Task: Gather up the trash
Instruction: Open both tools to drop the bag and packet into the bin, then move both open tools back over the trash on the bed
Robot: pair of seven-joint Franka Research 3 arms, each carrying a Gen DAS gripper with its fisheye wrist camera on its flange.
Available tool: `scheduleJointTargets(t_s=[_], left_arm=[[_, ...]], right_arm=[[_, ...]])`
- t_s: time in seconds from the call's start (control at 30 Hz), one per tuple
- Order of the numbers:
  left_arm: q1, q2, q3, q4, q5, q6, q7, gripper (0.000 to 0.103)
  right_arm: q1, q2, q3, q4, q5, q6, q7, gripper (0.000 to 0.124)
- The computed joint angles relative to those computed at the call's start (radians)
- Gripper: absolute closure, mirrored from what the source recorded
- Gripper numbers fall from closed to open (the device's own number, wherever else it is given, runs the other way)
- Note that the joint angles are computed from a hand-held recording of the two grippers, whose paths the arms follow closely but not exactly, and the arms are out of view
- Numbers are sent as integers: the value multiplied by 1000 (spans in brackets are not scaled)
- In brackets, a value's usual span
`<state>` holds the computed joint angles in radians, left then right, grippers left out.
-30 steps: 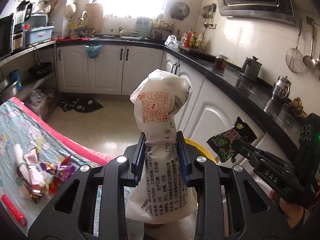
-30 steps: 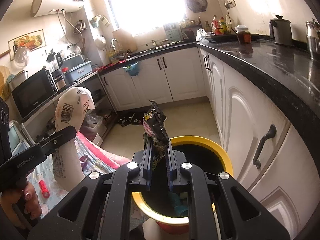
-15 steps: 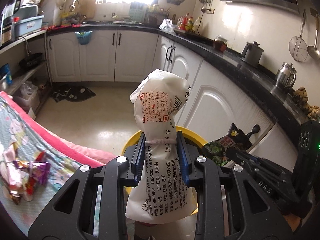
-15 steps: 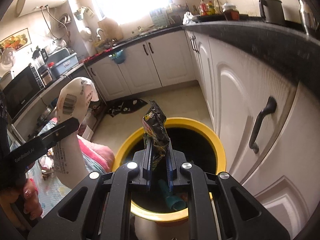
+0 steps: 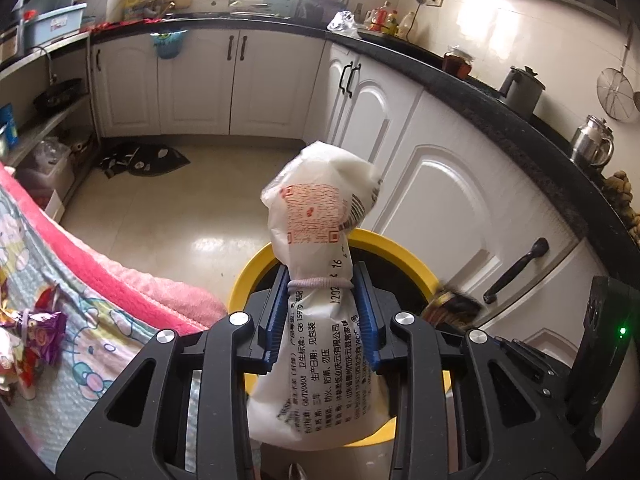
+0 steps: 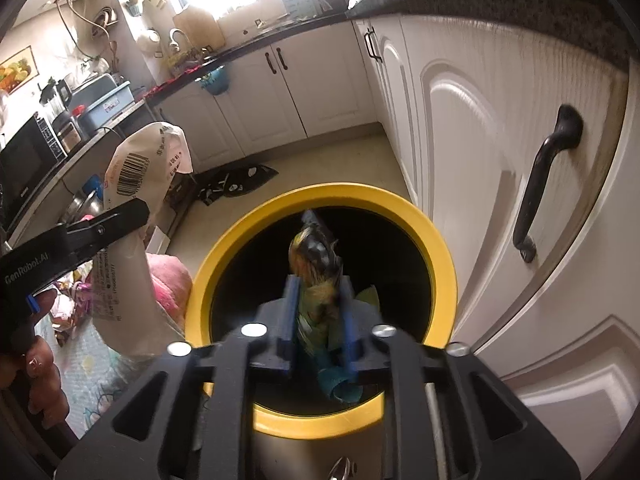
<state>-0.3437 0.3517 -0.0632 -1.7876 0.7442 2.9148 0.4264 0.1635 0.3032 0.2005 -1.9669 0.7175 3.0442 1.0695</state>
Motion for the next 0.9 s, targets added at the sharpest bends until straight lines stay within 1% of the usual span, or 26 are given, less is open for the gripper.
scheduleJointTargets(t_s=[0.03,0.07,0.1,0.13,0.17,0.23,0.27,0.33,0.37,0.43,0.5,0.53,0.6,0.67,0.9], left_arm=[[1,1,0,0,-3,-4,-1,74],[0,0,3,-3,-2,-2,-9,71],[2,0,2,-4,-6,-3,-10,65],[3,-4,4,-9,-6,-1,-15,59],[1,-11,11,-17,2,1,-29,57],[-1,-24,19,-32,17,4,-54,51],[0,-28,21,-37,24,5,-66,49],[0,-50,31,-61,48,9,-112,41],[3,-56,31,-68,57,11,-127,39],[-1,-83,44,-93,105,12,-190,26],[2,-109,45,-116,155,4,-246,17],[10,-120,40,-125,174,4,-266,15],[22,-144,30,-145,218,-2,-313,11],[32,-170,21,-164,276,-14,-369,11],[96,-259,-40,-235,386,-49,-491,11]], right_arm=[[10,3,-12,3,-12,0,18,87],[12,8,-18,8,-17,-3,28,85],[9,9,-18,8,-17,-3,31,83],[15,8,-24,5,-25,0,46,78],[15,7,-25,3,-27,5,52,75],[5,4,-15,-1,-19,14,53,73],[0,1,-9,-3,-12,17,53,70],[-5,-2,-3,-6,-5,27,52,64],[-6,-5,-1,-8,-3,34,53,62],[-13,-5,6,-4,3,41,46,60],[-10,-11,6,-7,-1,52,47,57],[-8,-15,7,-11,-3,61,47,56],[-17,-21,23,-13,5,70,33,55],[-26,-28,37,-17,18,79,17,54],[-51,-48,77,-23,85,87,-64,53]])
